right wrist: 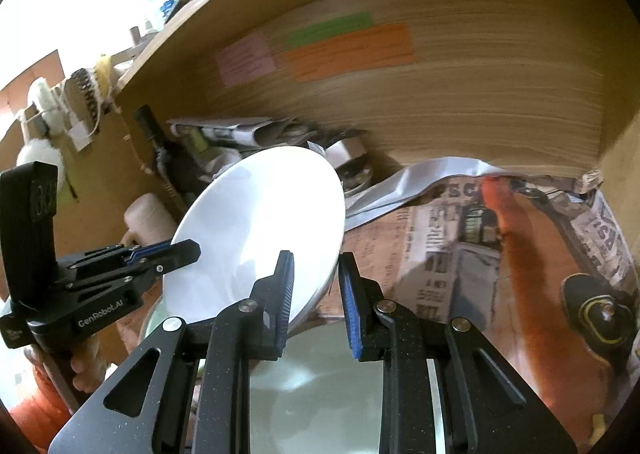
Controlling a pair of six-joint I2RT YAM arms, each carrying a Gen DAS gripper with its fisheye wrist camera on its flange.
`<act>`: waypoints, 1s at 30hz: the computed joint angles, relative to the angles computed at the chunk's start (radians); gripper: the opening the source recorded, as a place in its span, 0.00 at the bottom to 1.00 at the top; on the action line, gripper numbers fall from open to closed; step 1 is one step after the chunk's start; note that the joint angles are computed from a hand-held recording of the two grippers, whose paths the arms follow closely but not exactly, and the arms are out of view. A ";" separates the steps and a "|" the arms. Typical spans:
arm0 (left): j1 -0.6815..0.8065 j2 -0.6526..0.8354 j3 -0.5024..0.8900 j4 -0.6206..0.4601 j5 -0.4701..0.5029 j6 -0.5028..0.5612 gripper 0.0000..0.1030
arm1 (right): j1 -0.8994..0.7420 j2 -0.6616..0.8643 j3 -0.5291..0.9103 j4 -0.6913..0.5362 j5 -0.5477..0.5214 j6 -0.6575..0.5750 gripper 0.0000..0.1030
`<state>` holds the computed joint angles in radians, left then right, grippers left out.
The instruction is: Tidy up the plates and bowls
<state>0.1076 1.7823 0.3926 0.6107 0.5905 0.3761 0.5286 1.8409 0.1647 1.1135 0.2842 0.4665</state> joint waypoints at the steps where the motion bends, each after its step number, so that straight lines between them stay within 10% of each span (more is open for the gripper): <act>1: 0.023 0.002 -0.005 0.003 0.015 0.012 0.12 | 0.017 0.002 0.005 -0.005 0.009 0.007 0.20; 30: 0.401 0.241 0.078 -0.077 0.160 0.287 0.13 | 0.219 0.258 0.258 -0.107 0.021 0.113 0.20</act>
<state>0.5086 2.0238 0.4706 0.5333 0.7509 0.6629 0.7480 2.0992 0.4226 1.0062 0.3047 0.5792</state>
